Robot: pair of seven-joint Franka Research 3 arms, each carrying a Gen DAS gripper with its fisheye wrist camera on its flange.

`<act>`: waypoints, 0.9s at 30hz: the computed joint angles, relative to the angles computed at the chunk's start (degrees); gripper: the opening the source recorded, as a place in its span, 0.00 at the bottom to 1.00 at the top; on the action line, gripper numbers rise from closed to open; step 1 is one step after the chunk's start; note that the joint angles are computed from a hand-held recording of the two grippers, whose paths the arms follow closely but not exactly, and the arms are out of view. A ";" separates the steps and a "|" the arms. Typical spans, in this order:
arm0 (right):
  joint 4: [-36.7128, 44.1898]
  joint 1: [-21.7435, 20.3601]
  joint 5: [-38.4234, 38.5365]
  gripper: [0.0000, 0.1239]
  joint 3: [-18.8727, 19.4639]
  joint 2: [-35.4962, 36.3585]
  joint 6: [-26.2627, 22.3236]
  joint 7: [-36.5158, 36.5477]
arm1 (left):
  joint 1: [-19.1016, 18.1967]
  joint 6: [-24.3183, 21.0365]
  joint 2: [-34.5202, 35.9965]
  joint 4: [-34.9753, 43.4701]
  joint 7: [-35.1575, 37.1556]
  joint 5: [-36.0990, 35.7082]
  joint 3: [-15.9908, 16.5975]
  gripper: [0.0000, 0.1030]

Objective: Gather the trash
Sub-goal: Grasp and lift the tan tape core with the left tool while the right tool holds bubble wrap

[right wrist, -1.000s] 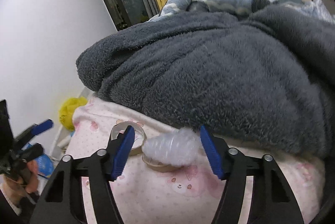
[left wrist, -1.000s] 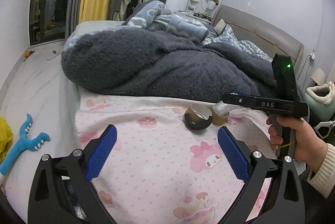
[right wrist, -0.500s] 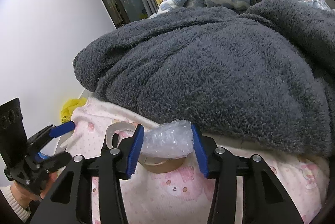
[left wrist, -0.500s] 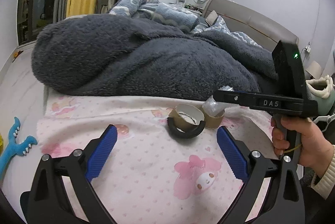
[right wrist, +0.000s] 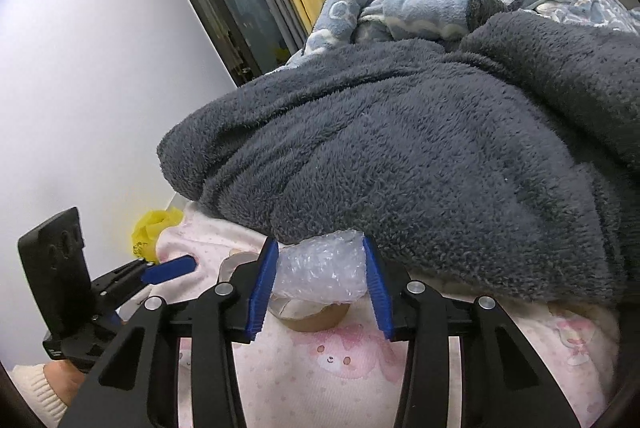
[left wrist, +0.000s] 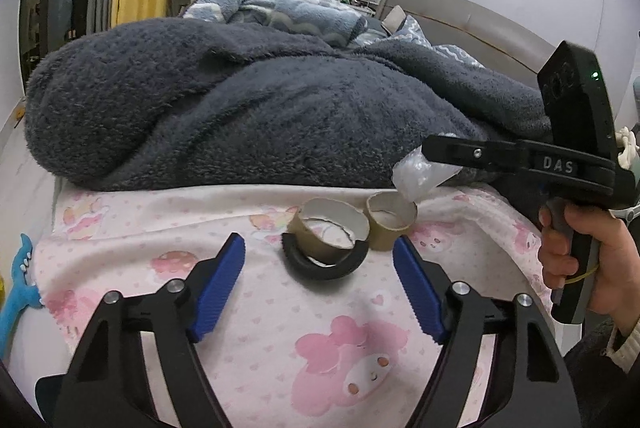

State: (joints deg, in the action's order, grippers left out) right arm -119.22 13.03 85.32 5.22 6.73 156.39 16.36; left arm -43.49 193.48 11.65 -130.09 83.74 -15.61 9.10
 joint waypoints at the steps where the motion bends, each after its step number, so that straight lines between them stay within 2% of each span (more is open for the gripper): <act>1: -0.13 -0.14 0.00 0.35 -0.08 -0.17 -0.37 -0.05 | -0.41 -0.81 0.38 0.67 0.20 -0.15 0.34 0.72; 4: -0.59 -0.43 0.03 0.35 -0.35 -0.74 -1.07 -0.28 | -4.52 -4.36 1.72 2.62 -0.81 0.75 4.57 0.66; 6: -0.92 -0.61 -0.29 0.35 -0.59 -1.05 -1.42 -0.25 | -10.68 -7.50 3.01 4.08 -2.61 1.90 11.24 0.65; 7: -1.09 -0.70 -0.33 0.35 -0.70 -1.17 -1.57 -0.31 | -12.47 -8.32 3.42 4.43 -3.77 2.71 13.24 0.65; 8: -1.28 -0.87 -0.41 0.35 -0.87 -1.32 -1.84 -0.32 | -12.92 -8.85 3.59 4.64 -4.71 3.37 13.87 0.65; 10: -1.51 -1.17 -0.45 0.35 -1.16 -1.55 -2.20 -0.30 | -10.93 -8.90 3.36 4.59 -5.74 4.19 12.08 0.64; 12: -1.67 -1.48 -0.40 0.35 -1.43 -1.75 -2.55 -0.20 | -6.56 -8.77 3.17 4.82 -6.07 4.55 7.77 0.60; 14: -1.81 -1.75 -0.30 0.35 -1.65 -1.95 -2.88 -0.23 | -3.98 -8.85 3.18 5.08 -6.81 5.34 5.29 0.56; 17: -2.00 -2.12 0.04 0.35 -1.91 -2.26 -3.41 -0.63 | -5.96 -8.64 3.33 5.12 -9.59 7.71 7.44 0.50; 18: -2.09 -2.17 0.11 0.35 -1.97 -2.42 -3.43 -0.79 | -7.47 -8.67 3.38 5.26 -10.62 8.73 9.03 0.49; 22: -2.42 -2.39 0.46 0.35 -2.25 -3.06 -3.78 -1.19 | -17.81 -10.88 4.28 6.32 -15.82 14.59 19.95 0.47; 25: -2.57 -2.44 0.39 0.35 -2.43 -3.51 -3.92 -1.05 | -23.15 -13.26 4.43 7.05 -19.20 19.41 25.67 0.47; 27: -2.66 -2.45 0.68 0.35 -2.54 -3.88 -3.95 -1.22 | -25.55 -15.72 4.05 7.49 -21.24 22.64 28.25 0.47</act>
